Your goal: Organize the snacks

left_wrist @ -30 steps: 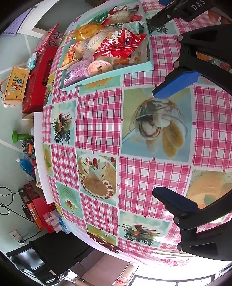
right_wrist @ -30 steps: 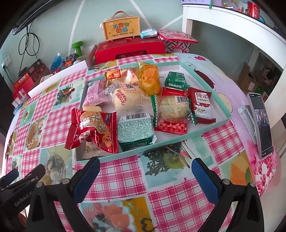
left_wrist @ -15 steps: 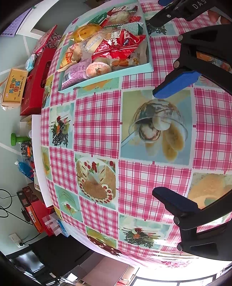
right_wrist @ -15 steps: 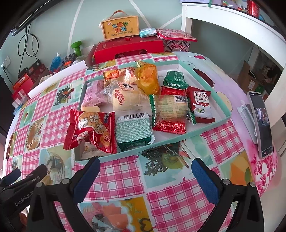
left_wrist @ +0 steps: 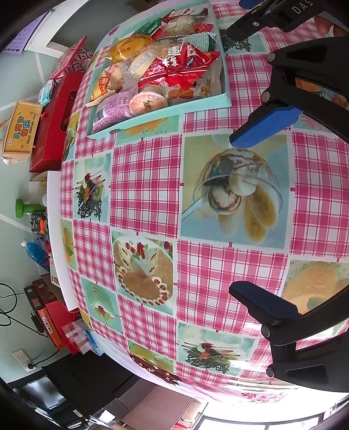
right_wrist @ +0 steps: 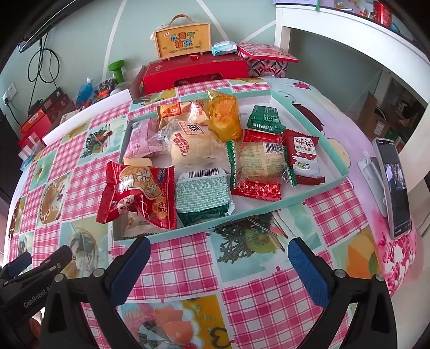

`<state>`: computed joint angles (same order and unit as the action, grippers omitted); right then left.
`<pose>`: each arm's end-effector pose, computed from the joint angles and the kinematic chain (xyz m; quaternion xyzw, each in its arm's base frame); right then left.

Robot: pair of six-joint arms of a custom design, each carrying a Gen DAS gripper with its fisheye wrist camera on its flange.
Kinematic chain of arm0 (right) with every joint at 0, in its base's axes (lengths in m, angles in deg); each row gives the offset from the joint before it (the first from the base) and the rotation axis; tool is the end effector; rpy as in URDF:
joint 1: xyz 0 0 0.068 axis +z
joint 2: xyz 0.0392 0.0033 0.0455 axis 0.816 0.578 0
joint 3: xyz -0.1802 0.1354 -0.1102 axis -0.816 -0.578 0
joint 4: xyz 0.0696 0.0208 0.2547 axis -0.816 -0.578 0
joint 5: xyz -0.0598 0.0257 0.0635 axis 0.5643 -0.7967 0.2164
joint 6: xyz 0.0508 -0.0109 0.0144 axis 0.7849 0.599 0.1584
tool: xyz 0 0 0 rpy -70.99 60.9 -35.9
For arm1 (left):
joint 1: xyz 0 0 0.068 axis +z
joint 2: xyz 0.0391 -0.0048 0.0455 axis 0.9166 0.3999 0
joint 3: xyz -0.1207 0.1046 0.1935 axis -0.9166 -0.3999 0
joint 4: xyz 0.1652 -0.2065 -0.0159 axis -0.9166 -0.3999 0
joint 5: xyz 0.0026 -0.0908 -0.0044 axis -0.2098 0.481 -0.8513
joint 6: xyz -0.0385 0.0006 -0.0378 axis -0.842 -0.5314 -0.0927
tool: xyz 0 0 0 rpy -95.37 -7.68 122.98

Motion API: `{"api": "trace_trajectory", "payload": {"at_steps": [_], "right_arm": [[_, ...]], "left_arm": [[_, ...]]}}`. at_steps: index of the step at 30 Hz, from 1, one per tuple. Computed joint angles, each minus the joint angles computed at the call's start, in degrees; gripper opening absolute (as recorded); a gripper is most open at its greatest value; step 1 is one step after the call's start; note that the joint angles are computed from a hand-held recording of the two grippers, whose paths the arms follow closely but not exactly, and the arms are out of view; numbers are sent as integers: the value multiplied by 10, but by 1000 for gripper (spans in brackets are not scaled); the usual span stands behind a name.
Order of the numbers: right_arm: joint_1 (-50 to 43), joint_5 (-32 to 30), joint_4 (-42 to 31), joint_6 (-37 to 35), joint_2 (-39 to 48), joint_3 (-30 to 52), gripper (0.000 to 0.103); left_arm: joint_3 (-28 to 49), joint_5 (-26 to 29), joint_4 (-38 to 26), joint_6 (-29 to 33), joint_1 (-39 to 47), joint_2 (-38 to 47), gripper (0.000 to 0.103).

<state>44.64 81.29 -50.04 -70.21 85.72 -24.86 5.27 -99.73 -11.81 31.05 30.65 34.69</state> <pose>0.1794 -0.0322 0.1149 0.1249 0.9534 -0.0181 0.2741 0.2163 -0.1409 0.1126 -0.0226 0.9740 0.0536 0.2187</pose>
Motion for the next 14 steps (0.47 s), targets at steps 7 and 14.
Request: {"api": "trace_trajectory", "payload": {"at_steps": [7,14], "right_arm": [[-2,-1,0,0,1,1,103],[-3,-2,0,-1,1,1,103]], "left_arm": [[-4,-2,2,-7,3,-2,99],[-12,-3,9,-11,3,-19,99]]}}
